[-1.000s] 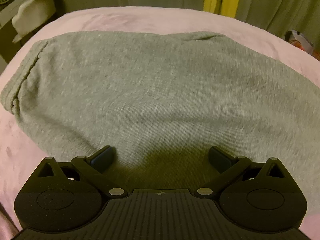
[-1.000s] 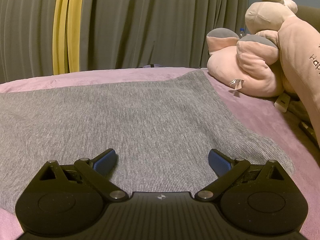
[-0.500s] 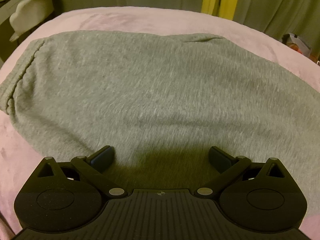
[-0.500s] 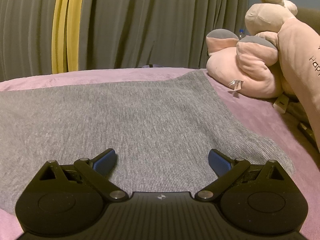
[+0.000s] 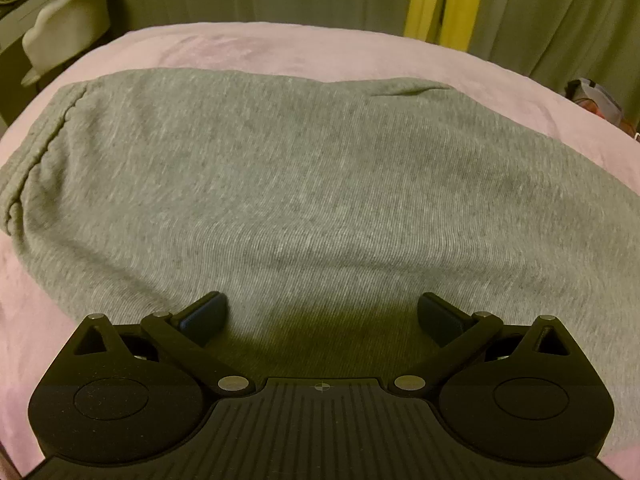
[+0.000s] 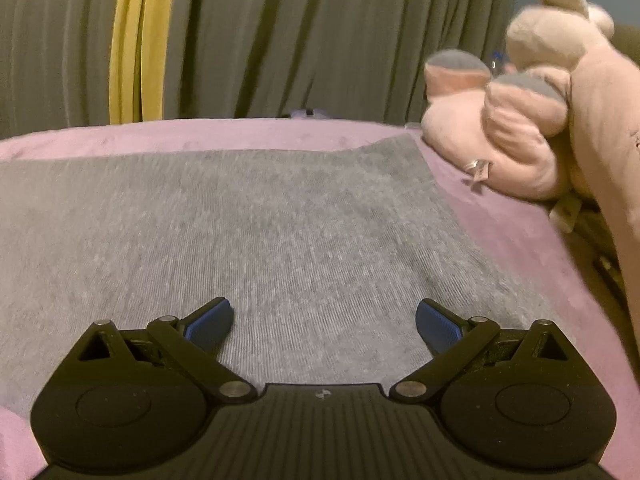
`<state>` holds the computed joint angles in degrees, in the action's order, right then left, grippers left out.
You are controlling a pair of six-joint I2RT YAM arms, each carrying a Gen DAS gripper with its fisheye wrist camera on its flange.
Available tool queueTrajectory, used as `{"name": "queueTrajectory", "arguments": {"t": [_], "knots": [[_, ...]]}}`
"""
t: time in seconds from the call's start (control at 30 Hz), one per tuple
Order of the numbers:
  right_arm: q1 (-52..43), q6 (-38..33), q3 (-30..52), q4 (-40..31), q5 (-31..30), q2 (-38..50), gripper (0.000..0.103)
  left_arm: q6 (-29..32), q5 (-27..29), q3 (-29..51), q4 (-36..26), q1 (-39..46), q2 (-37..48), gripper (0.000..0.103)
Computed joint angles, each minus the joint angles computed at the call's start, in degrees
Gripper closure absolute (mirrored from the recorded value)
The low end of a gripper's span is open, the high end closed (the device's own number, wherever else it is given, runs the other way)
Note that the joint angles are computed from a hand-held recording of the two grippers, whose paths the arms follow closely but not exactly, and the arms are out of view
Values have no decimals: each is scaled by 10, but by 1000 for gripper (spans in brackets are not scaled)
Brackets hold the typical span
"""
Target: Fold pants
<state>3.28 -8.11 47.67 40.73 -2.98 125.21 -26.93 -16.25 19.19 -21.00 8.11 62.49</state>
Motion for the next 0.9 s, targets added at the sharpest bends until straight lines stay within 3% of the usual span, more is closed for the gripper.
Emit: {"name": "queueTrajectory", "arguments": {"t": [0.07,0.17,0.23,0.3,0.37,0.47,0.6,0.7,0.8,0.87,0.9], "knots": [[-38,90,-14,-10,-51,-27,4,2,2,1,3,3,2,0],[-161,336,-40,51,-275,-29,4,2,0,1,3,2,4,0],[-217,486,-58,141,-346,9,4,2,0,1,2,2,3,0],[-253,555,-70,183,-377,36,4,2,0,1,2,2,3,0],[-266,550,-65,178,-387,45,13,3,0,1,2,2,3,0],[-263,538,-64,156,-373,33,14,4,3,4,-4,4,3,0],[-252,551,-56,177,-346,52,16,7,7,7,-12,7,0,0],[-221,543,-26,152,-306,59,28,8,4,12,-16,4,3,0],[-202,566,34,112,-304,86,56,12,11,18,-29,10,-1,0],[-191,584,69,94,-307,110,80,8,12,16,-32,11,-8,0],[-184,582,76,81,-298,113,86,8,13,17,-33,11,-10,0]]}}
